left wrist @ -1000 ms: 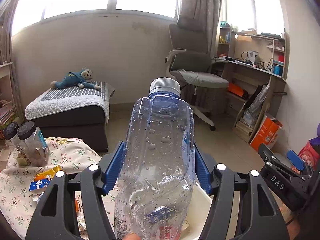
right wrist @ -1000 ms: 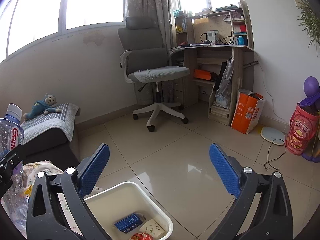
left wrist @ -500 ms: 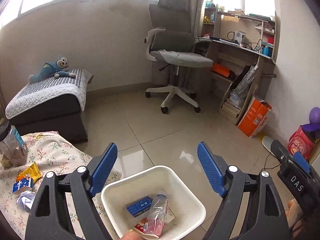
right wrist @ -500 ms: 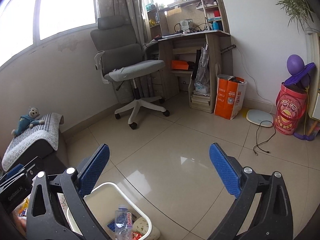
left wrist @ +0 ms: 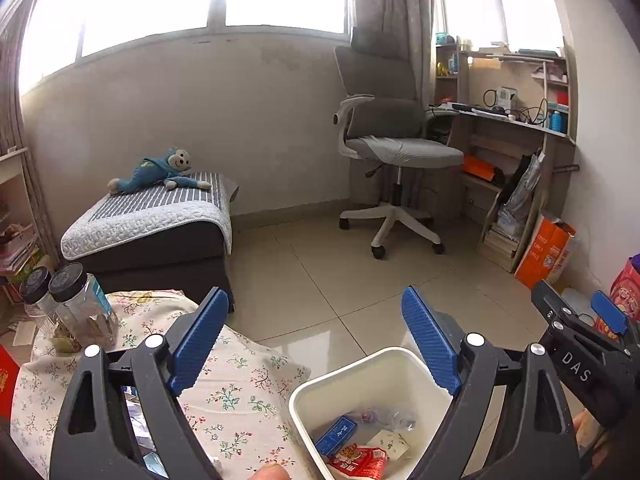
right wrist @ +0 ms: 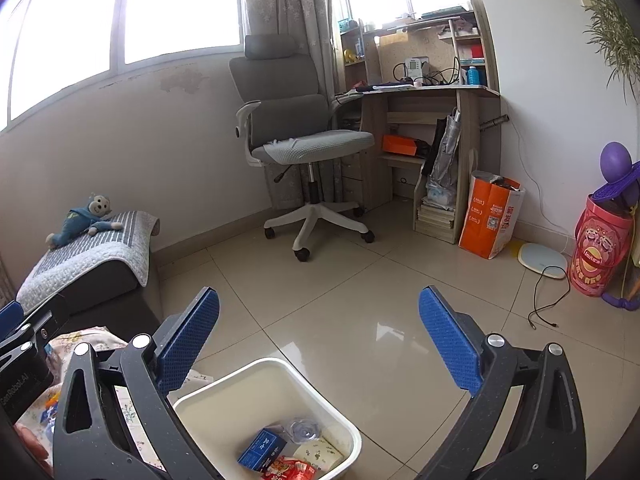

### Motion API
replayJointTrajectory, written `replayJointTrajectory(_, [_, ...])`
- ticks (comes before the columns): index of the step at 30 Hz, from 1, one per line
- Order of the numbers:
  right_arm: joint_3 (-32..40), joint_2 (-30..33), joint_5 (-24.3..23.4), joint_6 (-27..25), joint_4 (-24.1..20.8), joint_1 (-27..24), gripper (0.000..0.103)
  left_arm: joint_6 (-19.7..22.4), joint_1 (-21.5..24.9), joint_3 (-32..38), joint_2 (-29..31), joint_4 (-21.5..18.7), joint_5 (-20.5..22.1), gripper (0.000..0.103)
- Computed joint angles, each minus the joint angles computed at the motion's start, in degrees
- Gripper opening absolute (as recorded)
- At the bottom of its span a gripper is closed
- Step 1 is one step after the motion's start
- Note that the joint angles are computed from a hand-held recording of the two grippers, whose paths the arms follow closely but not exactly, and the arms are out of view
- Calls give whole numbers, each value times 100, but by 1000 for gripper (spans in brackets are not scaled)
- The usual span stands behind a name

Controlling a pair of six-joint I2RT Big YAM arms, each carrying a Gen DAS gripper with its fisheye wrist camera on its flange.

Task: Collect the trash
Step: 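Move both tools back over the table toward the remaining wrappers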

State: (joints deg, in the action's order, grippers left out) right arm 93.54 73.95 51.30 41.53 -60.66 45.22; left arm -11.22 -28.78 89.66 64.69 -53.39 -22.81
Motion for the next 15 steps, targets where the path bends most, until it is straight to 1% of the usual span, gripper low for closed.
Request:
replayJointTrajectory(4, [311, 305, 4, -104, 25, 274, 96, 76, 321, -231, -269, 33, -75, 87])
replayJointTrajectory(9, [765, 741, -80, -250, 3, 517, 96, 118, 910, -469, -583, -85, 180, 88])
replayJointTrajectory(15, [1335, 1279, -193, -442, -39, 780, 96, 152, 1582, -739, -900, -62, 376, 88])
